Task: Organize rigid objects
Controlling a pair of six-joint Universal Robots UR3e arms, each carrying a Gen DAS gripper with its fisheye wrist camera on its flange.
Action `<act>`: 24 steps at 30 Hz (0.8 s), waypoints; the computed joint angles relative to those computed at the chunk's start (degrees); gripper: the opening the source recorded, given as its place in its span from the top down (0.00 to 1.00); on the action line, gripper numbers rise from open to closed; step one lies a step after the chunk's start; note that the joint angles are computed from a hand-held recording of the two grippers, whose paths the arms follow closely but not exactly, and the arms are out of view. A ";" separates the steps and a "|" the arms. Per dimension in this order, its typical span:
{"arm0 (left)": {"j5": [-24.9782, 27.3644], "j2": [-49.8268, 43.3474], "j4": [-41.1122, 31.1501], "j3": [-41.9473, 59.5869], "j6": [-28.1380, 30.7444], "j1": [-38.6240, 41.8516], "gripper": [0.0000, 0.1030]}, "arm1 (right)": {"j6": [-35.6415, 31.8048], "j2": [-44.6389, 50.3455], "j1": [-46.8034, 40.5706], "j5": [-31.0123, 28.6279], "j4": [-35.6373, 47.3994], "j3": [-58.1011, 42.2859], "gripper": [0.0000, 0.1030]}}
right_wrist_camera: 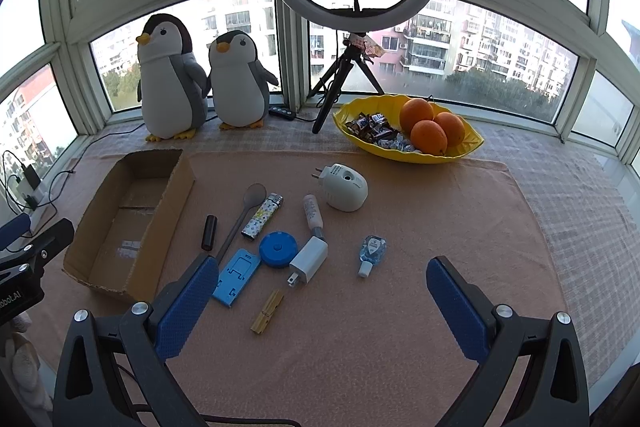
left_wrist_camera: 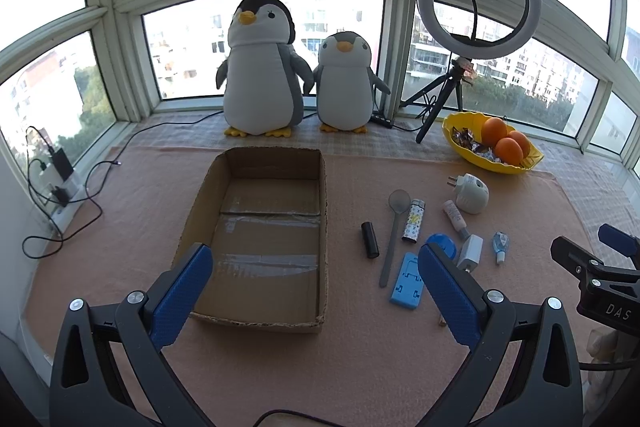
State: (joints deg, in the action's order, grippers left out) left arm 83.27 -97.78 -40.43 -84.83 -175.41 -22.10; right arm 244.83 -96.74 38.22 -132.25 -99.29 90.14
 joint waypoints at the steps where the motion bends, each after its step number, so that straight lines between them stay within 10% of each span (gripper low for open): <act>1: 0.00 -0.06 0.06 -0.09 0.01 0.04 0.01 | -0.13 -0.02 -0.13 0.18 -0.08 0.05 0.00; 24: 5.04 -3.83 1.57 -2.35 0.08 8.09 0.01 | -4.52 -7.05 -6.62 5.56 -7.03 10.77 0.00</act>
